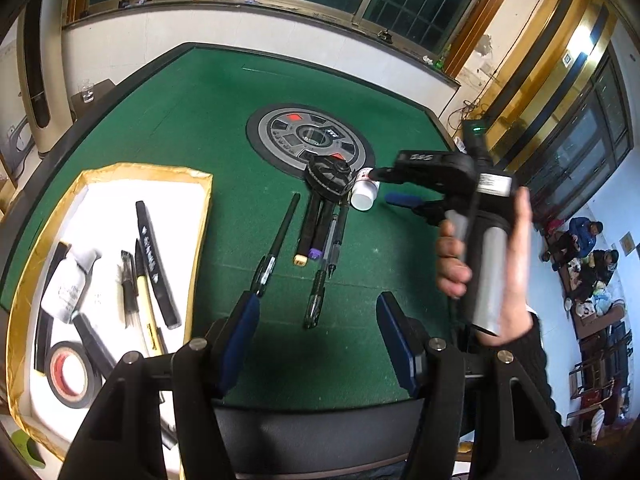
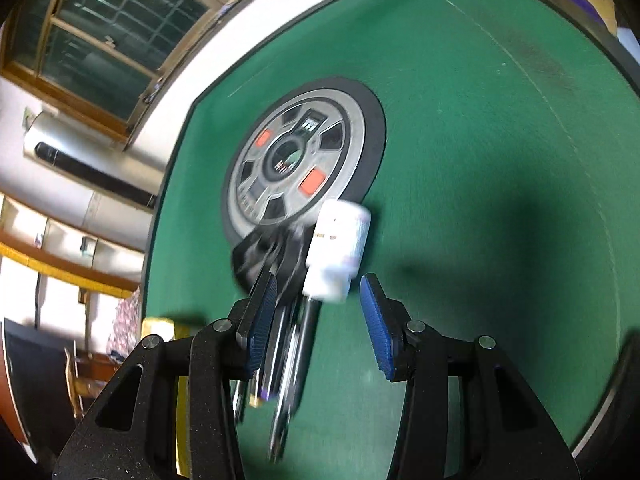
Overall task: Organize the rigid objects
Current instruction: 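Grasp the red-labelled white bottle with the right gripper while the left grasps the black round object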
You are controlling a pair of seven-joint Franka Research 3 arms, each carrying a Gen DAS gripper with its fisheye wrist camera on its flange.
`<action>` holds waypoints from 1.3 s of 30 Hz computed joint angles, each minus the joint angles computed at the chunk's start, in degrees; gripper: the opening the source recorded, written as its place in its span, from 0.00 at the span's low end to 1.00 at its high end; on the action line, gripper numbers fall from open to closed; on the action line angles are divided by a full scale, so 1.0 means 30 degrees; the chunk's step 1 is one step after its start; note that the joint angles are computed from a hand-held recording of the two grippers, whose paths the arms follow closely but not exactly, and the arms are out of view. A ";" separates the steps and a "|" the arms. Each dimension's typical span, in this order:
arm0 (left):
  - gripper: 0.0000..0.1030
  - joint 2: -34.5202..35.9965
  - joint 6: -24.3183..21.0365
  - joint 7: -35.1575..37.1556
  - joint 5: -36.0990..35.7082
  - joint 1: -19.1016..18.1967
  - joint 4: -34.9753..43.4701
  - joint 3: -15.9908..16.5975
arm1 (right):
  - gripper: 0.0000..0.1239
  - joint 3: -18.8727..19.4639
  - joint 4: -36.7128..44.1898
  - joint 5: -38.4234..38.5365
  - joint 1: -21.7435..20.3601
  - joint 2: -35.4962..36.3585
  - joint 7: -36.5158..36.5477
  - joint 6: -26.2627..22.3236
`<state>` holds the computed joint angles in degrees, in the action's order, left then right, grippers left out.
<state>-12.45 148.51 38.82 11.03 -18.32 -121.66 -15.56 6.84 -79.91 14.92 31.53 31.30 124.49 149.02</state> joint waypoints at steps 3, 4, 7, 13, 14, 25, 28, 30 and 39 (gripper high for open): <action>0.59 0.0870 -0.0747 0.0516 -0.0014 0.0023 0.1154 0.0064 | 0.35 -0.0090 0.0701 0.0105 -0.0037 0.0830 0.0406 0.0076; 0.59 0.1351 -0.1130 0.0730 -0.0113 0.0038 0.1762 0.0102 | 0.35 0.0352 0.0798 0.0632 -0.0394 0.1063 -0.0097 0.0201; 0.59 0.2710 -0.1579 0.1753 -0.0797 0.0042 0.3302 0.0258 | 0.35 0.0735 0.0819 0.1424 -0.0694 0.1149 -0.0834 0.0160; 0.59 0.6195 -0.4055 0.3780 -0.1599 0.0184 0.7783 0.0223 | 0.28 0.0690 0.0385 0.2104 -0.0897 0.0862 -0.1510 0.0080; 0.59 0.6748 -0.4470 0.4057 -0.1758 0.0246 0.8562 0.0239 | 0.28 0.0475 0.0250 0.1965 -0.0785 0.0744 -0.1240 0.0111; 0.59 1.3044 -0.8205 0.6661 -0.1087 0.0075 1.6886 0.0910 | 0.28 0.1076 -0.0312 0.3165 -0.1421 0.0615 -0.1647 0.0772; 0.60 1.4187 -0.8662 0.8725 -0.1617 0.0344 1.8515 0.0456 | 0.28 0.1070 -0.0372 0.3365 -0.1429 0.0612 -0.1808 0.0824; 0.60 1.5066 -0.9596 0.9602 -0.2136 0.0403 1.9782 0.0353 | 0.28 0.1029 -0.0441 0.3403 -0.1404 0.0576 -0.1834 0.0856; 0.60 1.5233 -0.9984 1.2382 -0.1702 0.0322 1.9855 0.0736 | 0.29 0.1346 -0.0487 0.4265 -0.1712 0.0638 -0.2338 0.0959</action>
<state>33.25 118.55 75.97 5.92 -17.36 -62.09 -13.35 10.88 -81.37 27.72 26.39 33.21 117.48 151.89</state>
